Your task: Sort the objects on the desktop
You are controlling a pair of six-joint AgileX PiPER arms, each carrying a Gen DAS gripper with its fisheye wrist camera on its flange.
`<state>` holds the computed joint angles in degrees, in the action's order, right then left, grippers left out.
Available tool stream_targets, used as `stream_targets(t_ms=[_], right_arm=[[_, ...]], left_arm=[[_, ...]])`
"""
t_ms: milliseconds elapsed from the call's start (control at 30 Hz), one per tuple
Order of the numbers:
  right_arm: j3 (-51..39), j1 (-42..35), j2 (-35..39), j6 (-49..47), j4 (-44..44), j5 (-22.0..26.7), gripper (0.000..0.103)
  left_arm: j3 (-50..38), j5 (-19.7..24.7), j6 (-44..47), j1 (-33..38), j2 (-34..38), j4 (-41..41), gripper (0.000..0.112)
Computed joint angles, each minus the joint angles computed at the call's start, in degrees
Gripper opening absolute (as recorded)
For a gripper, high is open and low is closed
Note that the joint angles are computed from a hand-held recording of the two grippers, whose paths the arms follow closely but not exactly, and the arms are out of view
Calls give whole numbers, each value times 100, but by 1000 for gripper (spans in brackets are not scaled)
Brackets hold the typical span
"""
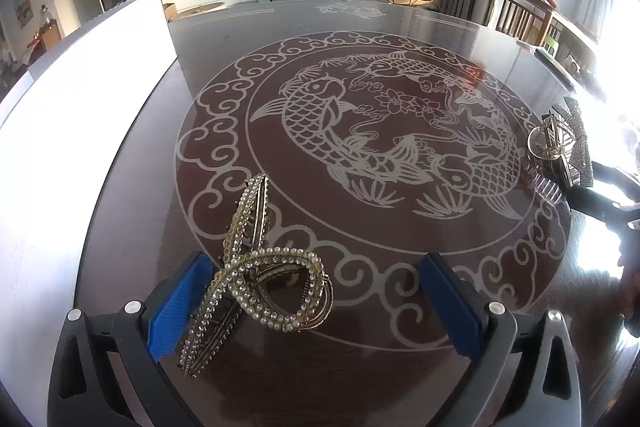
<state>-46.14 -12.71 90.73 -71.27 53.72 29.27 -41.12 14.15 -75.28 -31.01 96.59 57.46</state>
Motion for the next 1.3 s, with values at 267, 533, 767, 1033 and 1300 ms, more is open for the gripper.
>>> stream_targets(t_ms=[267, 533, 767, 1033, 1300], right_arm=[[92, 244, -67, 484, -395, -441, 95], [55, 245, -22, 541, -436, -441, 95], [43, 574, -33, 1586, -1428, -865, 95], [83, 658, -60, 1798, -1691, -952, 96], [16, 751, -43, 2907, -2490, -1019, 98]], left_arm=[[-8, -31, 68, 25, 7, -51, 103], [-14, -41, 90, 36, 14, -52, 103], [-14, -44, 81, 35, 16, -49, 103], [-20, -37, 65, 20, 18, -46, 103], [-25, -42, 81, 23, 22, -51, 103]])
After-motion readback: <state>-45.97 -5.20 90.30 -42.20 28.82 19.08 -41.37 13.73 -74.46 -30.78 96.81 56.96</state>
